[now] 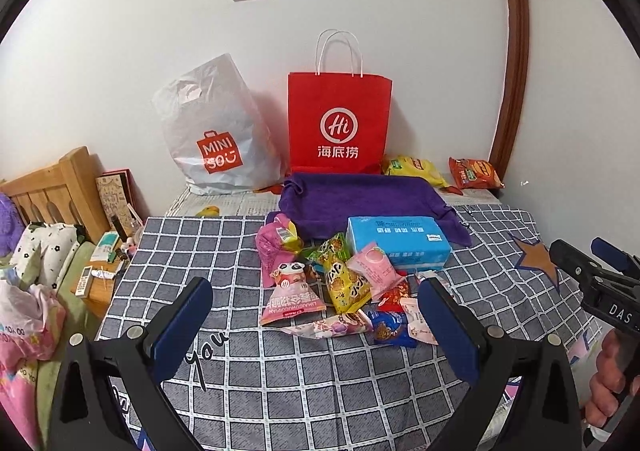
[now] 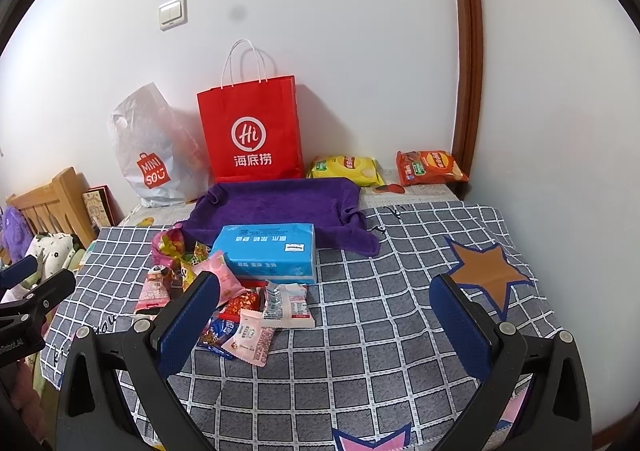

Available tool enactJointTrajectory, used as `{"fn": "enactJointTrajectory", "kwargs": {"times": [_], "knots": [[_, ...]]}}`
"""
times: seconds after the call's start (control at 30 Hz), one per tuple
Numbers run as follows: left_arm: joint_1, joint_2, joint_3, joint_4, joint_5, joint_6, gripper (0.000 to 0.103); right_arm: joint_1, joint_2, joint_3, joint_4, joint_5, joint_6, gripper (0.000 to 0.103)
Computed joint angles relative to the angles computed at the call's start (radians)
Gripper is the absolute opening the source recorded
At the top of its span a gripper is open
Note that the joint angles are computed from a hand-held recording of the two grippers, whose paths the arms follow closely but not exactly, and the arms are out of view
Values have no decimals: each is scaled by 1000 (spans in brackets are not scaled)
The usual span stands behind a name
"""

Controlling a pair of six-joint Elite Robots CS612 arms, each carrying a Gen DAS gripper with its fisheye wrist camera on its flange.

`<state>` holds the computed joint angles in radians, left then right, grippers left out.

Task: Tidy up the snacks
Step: 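Grasp the panda-print snack bag with left gripper while right gripper grasps white sachet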

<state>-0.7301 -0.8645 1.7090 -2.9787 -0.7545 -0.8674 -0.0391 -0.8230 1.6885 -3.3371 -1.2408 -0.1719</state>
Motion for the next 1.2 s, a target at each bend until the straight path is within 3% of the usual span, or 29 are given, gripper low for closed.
{"fn": "enactJointTrajectory", "kwargs": {"times": [0.33, 0.6, 1.2], "knots": [[27, 27, -21, 41, -32, -14, 103, 6, 38, -41, 52, 17, -10, 103], [72, 65, -62, 103, -101, -39, 102, 23, 107, -131, 196, 10, -16, 89], [151, 119, -125, 161, -223, -38, 101, 84, 251, -348, 450, -22, -71, 85]]}}
